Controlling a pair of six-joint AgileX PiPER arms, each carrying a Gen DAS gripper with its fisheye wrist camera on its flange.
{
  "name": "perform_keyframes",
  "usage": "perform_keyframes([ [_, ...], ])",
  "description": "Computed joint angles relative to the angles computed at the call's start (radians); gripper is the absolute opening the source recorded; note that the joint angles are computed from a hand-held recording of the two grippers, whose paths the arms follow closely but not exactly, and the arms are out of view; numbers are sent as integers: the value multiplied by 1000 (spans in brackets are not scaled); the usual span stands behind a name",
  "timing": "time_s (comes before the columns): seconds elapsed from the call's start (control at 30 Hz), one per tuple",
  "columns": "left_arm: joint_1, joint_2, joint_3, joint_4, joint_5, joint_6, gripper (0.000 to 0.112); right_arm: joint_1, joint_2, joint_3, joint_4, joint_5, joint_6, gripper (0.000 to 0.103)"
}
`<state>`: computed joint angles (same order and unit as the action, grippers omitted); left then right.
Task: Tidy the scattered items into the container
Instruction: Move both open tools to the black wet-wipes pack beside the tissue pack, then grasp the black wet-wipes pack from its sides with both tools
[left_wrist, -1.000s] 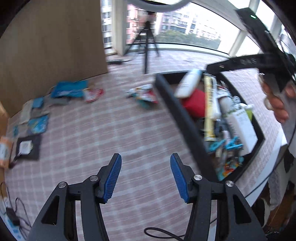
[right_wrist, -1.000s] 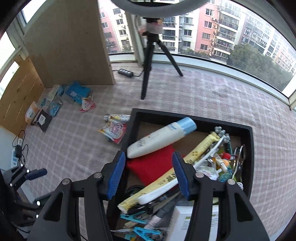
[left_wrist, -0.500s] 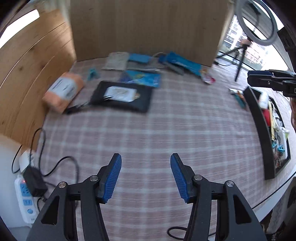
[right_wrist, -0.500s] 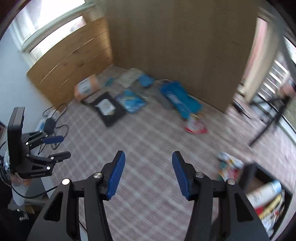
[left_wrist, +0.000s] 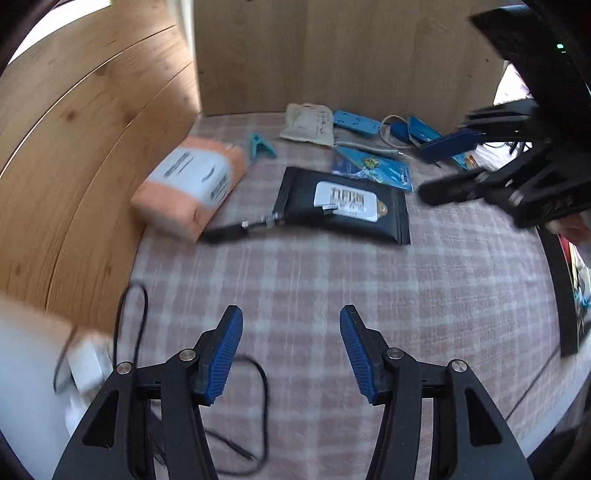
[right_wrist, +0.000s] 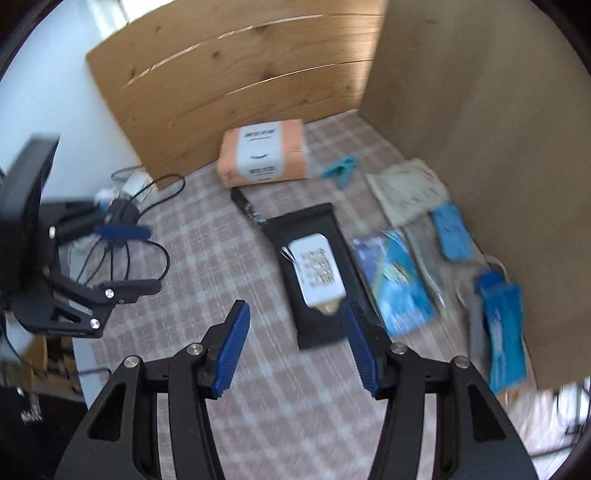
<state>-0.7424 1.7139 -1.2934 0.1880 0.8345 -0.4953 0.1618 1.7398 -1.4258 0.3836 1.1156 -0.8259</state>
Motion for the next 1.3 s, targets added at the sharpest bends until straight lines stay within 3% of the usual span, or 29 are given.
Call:
perform_keyframes([
  [0.17, 54, 67, -61, -66, 12, 105, 53, 53, 142, -102, -9, 13, -41, 59],
  [0.53, 55, 64, 11, -108, -50, 33, 53, 109, 325, -241, -64, -25, -29, 60],
  [0.57, 56, 62, 14, -105, -56, 23, 53, 110, 330, -244, -59, -29, -31, 64],
  [0.8, 86, 96, -14, -114, -57, 34, 53, 123, 305, -182, -60, -79, -70, 77],
  [1.0, 109, 123, -35, -175, -65, 78, 52, 114, 296, -126, -96, -102, -43, 80],
  [1.2, 116, 172, -84, -238, -64, 136, 52, 100, 187, 58, -95, -242, -66, 74],
  [1.3, 108, 205, -120, -259, -61, 149, 52, 86, 153, 101, -91, -236, -70, 72],
])
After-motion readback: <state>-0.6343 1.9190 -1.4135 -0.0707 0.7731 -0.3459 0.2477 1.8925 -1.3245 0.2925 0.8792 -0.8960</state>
